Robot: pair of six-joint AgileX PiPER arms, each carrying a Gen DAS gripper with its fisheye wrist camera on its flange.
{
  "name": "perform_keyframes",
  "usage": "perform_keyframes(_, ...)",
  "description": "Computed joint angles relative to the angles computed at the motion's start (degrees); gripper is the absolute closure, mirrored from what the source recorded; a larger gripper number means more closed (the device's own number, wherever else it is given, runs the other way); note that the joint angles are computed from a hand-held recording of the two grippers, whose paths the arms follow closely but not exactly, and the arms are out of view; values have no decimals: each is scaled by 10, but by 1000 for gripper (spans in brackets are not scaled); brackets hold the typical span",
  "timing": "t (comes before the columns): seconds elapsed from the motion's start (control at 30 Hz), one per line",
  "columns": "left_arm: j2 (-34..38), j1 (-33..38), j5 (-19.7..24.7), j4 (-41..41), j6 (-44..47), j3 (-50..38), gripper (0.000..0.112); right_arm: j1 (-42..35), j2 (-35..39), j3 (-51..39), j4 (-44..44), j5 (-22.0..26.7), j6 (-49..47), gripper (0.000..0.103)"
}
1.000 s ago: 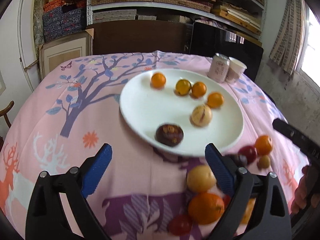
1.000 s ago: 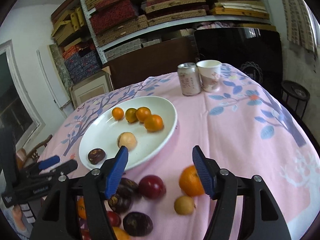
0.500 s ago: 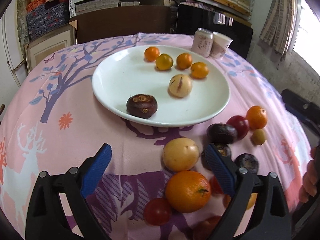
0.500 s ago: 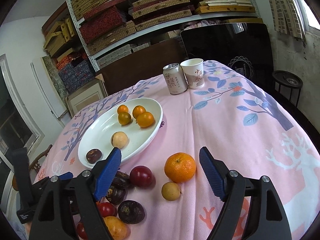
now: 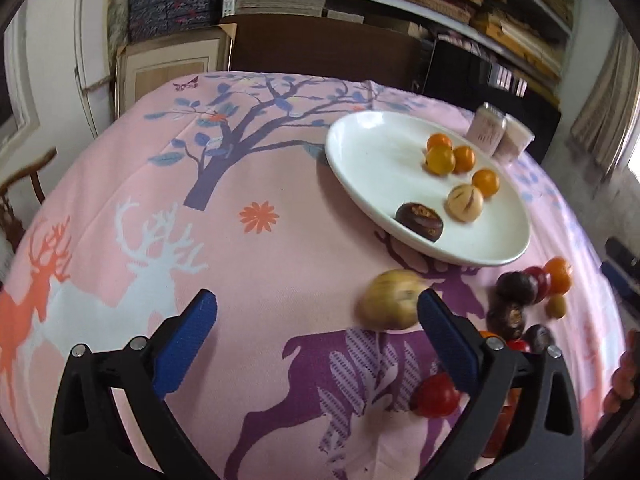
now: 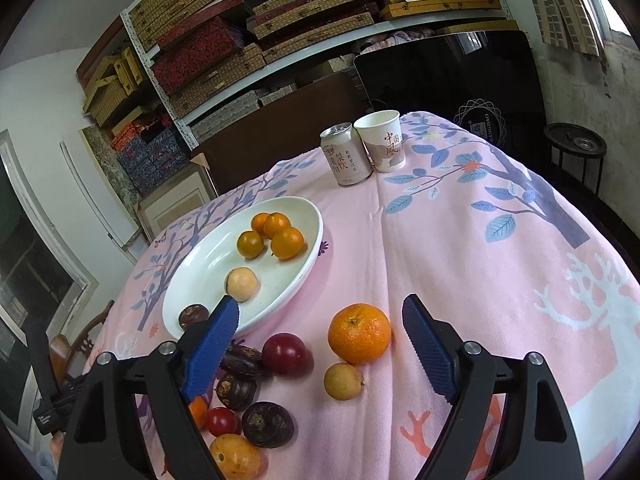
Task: Organize fruits
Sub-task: 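Move the left tool toward a yellow-brown pear while the right tool approaches another pear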
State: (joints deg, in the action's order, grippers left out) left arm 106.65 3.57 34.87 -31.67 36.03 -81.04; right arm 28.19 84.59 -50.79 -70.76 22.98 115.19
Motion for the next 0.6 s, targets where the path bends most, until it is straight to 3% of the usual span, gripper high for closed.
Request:
perform_keyframes(0.1,-3,-15,-17,4,16,14,14,5,1,-2,-2,4,-1,18)
perform_keyframes(0.2,0,-44,-45,85,-34,29,14,5,2,-2,2,2,-4,18)
perform_keyframes(0.47,10,-15,-15,56,-10,36,40,-3,-2,1,10,-10,-11,18)
perform_keyframes(0.6,-9,-9,-26,46,14,68,41,-1,-1,-1,13,-9,-19,18)
